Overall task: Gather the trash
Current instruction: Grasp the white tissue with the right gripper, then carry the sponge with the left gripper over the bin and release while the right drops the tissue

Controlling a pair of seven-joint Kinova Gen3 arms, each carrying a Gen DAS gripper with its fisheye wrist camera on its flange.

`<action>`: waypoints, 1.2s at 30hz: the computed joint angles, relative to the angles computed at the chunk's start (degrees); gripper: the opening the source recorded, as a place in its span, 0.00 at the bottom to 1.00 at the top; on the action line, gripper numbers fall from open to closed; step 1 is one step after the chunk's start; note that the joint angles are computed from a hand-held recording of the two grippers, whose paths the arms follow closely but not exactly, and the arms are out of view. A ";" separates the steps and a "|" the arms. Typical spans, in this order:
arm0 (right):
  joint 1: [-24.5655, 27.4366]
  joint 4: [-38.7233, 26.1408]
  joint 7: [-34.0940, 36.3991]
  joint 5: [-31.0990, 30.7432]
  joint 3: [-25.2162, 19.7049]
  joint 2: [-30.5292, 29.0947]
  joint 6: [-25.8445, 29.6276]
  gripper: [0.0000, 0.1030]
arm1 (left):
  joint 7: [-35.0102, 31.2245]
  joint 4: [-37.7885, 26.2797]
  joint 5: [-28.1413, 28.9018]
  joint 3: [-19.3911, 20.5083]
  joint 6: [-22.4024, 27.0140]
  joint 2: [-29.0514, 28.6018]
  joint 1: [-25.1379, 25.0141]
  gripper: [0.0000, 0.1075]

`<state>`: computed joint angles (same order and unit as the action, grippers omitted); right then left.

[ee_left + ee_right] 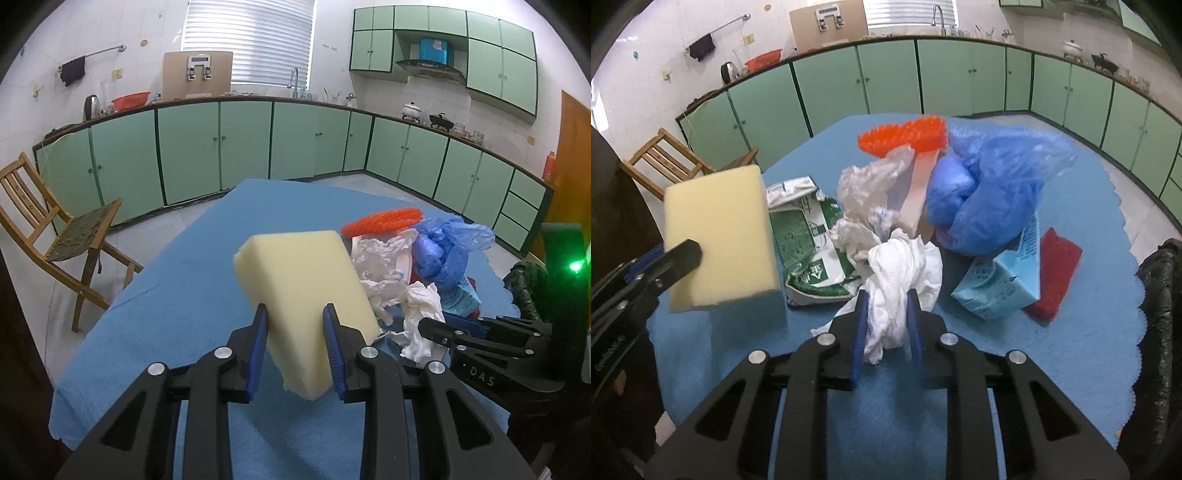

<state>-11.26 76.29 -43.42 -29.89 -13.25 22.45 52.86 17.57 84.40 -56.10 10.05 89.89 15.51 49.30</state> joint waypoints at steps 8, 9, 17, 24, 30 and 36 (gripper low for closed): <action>3.23 -1.27 2.14 -4.27 -0.14 -1.72 1.04 0.19 | -2.63 -2.72 -2.28 -0.23 0.31 0.85 0.84 0.28; 3.82 -1.87 2.43 -4.99 -0.03 -1.81 1.38 0.19 | -3.33 -3.45 -2.77 -0.30 0.30 1.10 1.01 0.28; 7.26 -3.64 4.72 -8.57 1.29 -3.52 1.60 0.19 | -7.26 -7.17 -5.63 -1.46 -2.20 2.44 2.01 0.28; 10.88 -4.15 5.46 -10.44 2.92 -4.17 0.31 0.19 | -12.27 -12.11 -6.85 -3.41 -7.77 5.06 2.52 0.28; 14.25 -5.66 5.28 -10.90 4.22 -3.46 -1.06 0.19 | -17.00 -16.71 -6.06 -5.71 -13.54 7.89 2.81 0.28; 17.67 -6.73 5.29 -10.84 4.75 -2.33 -2.97 0.19 | -22.44 -22.36 -3.70 -8.50 -19.51 11.18 2.77 0.28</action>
<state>6.41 69.56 -38.13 -40.74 -8.50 20.12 49.89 -4.87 62.04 -59.80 1.55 70.38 26.69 52.07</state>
